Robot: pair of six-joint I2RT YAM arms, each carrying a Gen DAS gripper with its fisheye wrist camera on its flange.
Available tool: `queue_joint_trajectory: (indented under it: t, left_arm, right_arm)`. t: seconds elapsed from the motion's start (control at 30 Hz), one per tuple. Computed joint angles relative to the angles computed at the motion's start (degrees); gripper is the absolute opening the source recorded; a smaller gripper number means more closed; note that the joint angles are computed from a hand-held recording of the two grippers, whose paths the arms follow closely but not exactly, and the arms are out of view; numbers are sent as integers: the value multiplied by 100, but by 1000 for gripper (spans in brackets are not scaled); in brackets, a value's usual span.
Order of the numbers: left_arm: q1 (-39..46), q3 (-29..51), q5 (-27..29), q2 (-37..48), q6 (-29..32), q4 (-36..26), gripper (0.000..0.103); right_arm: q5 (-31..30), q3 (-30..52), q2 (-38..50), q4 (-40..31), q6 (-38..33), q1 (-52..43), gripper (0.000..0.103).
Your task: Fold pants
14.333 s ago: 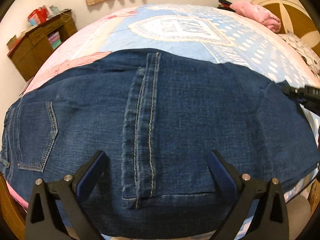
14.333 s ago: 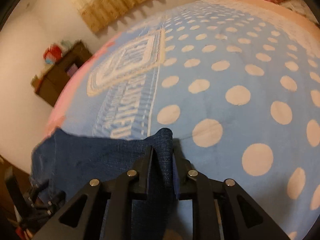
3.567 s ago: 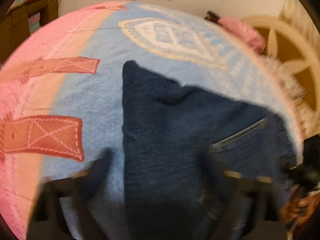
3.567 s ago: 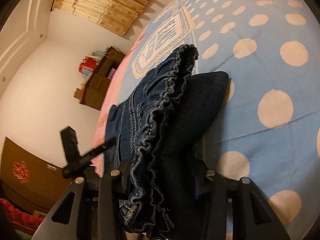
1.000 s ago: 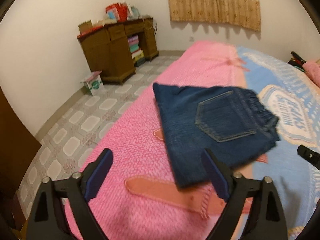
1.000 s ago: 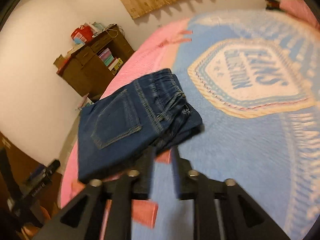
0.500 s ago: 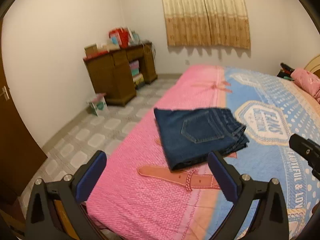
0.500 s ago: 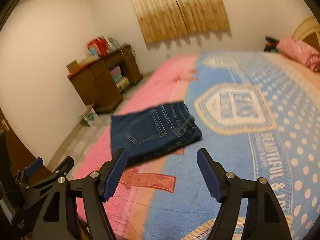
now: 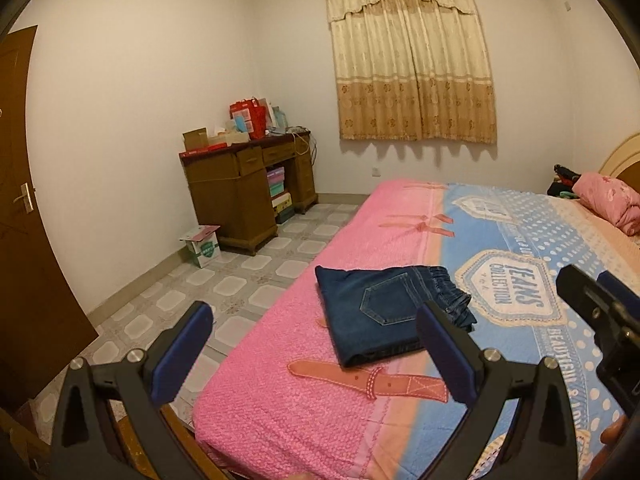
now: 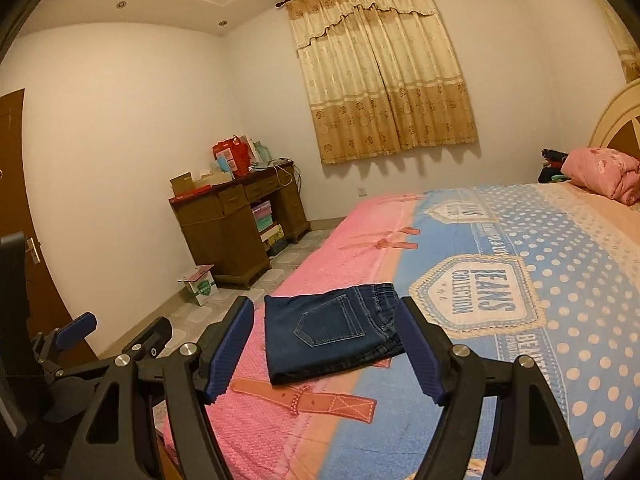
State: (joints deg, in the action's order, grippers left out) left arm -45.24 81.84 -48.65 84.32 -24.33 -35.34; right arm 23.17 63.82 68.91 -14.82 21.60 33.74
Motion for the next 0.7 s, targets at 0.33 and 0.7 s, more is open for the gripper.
queue_joint_trajectory:
  t: [0.33,0.7]
  left_arm:
    - [40,260,-122,250,-519,-553,103]
    - [52,273,-135,295,-481,-526,103]
  right_arm:
    - [-50,19,63,-49,150,-62,74]
    - [-167,16,127,-76,206,-165,74]
